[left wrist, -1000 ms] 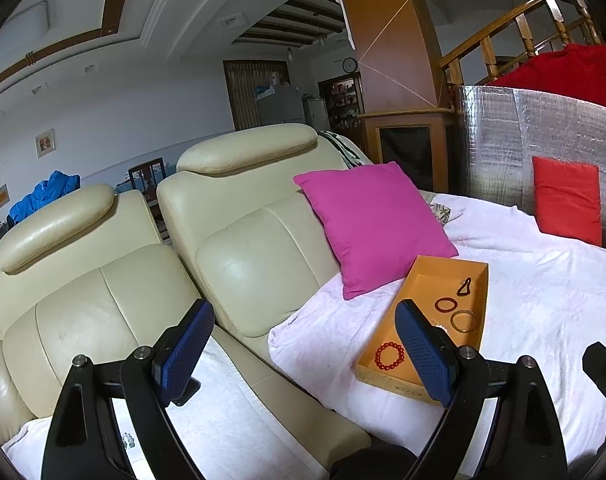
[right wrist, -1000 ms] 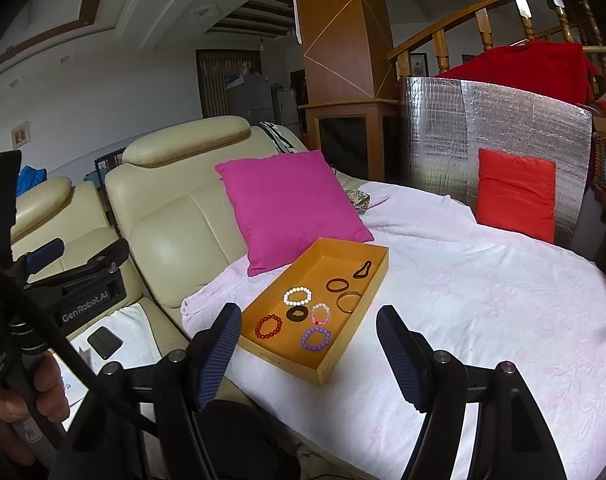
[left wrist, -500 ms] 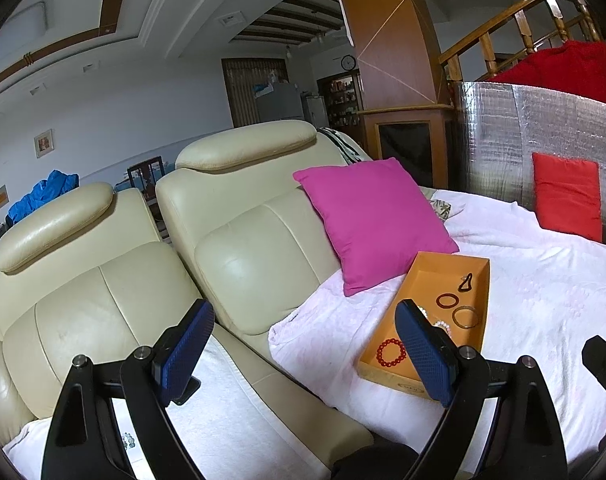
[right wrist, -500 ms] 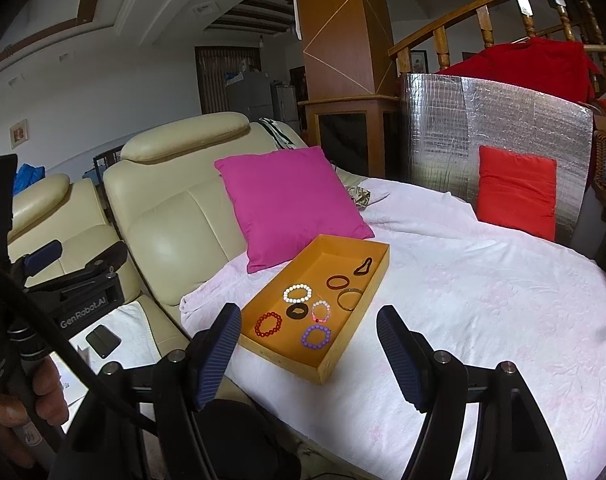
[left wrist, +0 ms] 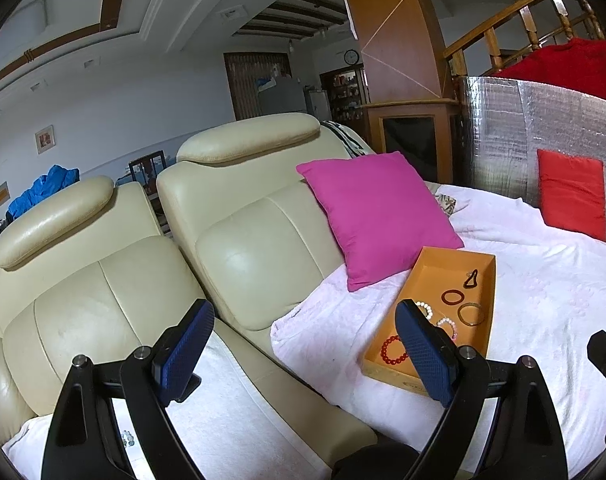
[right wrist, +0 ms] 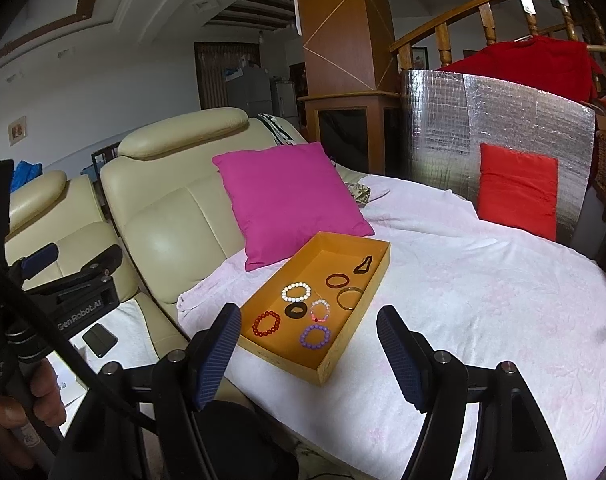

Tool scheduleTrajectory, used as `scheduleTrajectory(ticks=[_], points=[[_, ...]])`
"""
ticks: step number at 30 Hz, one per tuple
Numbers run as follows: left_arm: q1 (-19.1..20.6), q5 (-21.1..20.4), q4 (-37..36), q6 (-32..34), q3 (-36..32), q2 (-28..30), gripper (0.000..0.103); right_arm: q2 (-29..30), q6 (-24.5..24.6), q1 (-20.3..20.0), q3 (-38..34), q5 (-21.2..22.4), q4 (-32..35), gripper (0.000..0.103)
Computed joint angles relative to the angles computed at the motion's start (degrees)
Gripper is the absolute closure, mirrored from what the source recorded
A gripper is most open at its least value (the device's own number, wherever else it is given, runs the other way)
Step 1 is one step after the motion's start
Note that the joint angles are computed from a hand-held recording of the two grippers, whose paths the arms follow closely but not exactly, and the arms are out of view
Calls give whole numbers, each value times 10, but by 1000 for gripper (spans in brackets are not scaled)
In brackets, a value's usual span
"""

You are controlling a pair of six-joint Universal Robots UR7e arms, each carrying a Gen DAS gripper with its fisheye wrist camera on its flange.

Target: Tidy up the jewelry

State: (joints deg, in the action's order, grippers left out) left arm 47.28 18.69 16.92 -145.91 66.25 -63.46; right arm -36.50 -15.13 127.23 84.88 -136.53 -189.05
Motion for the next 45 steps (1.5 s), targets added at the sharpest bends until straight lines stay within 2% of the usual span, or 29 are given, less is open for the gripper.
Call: scheduleTrajectory(ticks=[14, 28, 45], points=[[11, 6, 23, -15, -19, 13, 11, 11, -1, -4, -22, -1, 16, 29], [40, 12, 71, -51, -69, 47, 11, 43, -4, -15, -76, 4, 61, 29], [66, 15, 101, -57, -131, 93, 11, 73, 6, -37, -127, 9, 105, 29]])
